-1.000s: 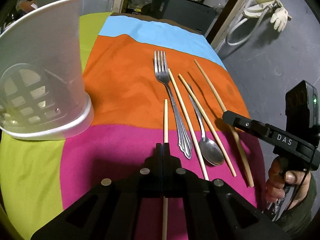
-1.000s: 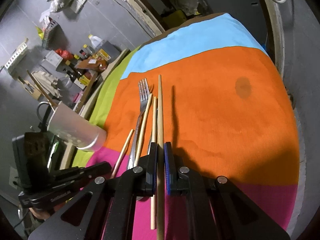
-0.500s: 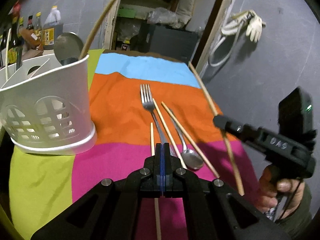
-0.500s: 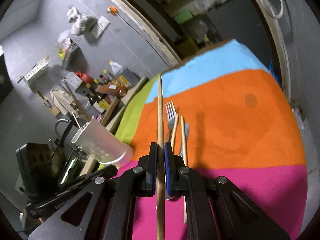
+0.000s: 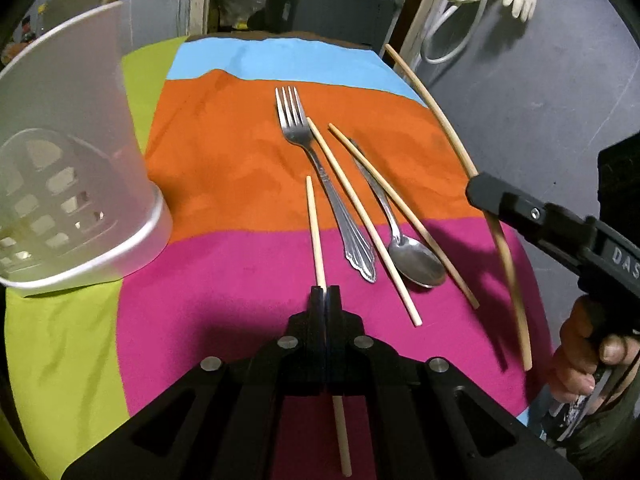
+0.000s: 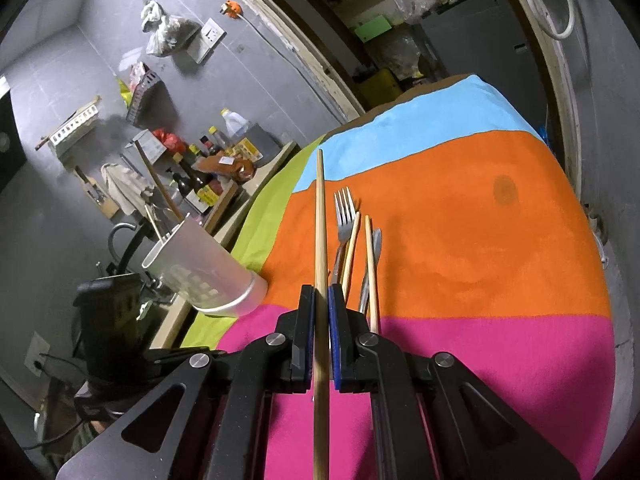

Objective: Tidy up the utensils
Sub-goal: 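Lift both chopsticks off the cloth and carry them over the white caddy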

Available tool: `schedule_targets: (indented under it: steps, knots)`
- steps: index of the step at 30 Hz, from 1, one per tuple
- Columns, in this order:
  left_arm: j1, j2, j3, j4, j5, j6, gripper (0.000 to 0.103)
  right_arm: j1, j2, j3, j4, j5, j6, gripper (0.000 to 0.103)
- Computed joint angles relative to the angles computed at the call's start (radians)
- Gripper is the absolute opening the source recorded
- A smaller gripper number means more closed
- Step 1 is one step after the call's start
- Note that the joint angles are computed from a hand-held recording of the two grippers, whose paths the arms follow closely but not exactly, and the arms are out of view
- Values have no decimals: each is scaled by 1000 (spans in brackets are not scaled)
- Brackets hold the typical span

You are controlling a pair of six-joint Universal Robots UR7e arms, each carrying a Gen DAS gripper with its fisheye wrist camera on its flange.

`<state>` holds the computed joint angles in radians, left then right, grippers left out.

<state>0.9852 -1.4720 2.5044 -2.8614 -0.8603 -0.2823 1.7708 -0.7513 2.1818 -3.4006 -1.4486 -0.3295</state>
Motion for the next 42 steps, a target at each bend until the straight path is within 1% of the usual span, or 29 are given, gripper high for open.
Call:
schedule_targets:
  steps: [8,14,19,24,27,30,34,38,42]
  knots:
    - [56,51,-103,99,-34,32,3,-1,-4,-5,17,-8,-4,5]
    - [86,89,-159,116,-54,59,4,-5,-8,-8,25,-10,-5,5]
    - [93,103,-175,116,-63,69,4,-6,-4,-10,23,-11,2,5]
    - [82,109,-176,125,-45,63,4,-6,0,-7,11,-9,16,5]
    - [76,94,-168,143,-50,29,2,-5,0,-3,8,-7,19,5]
    - [73,50,-144,165,-71,6,2,-5,-2,-2,10,-7,15,5]
    - [57,15,-132,230,-70,21,2,-7,0,-2,15,1,16,5]
    - [52,18,-149,280,-66,20,3,-8,0,-1,19,7,23,5]
    - [51,38,-161,281,-63,24,3,-6,-6,7,14,0,21,5]
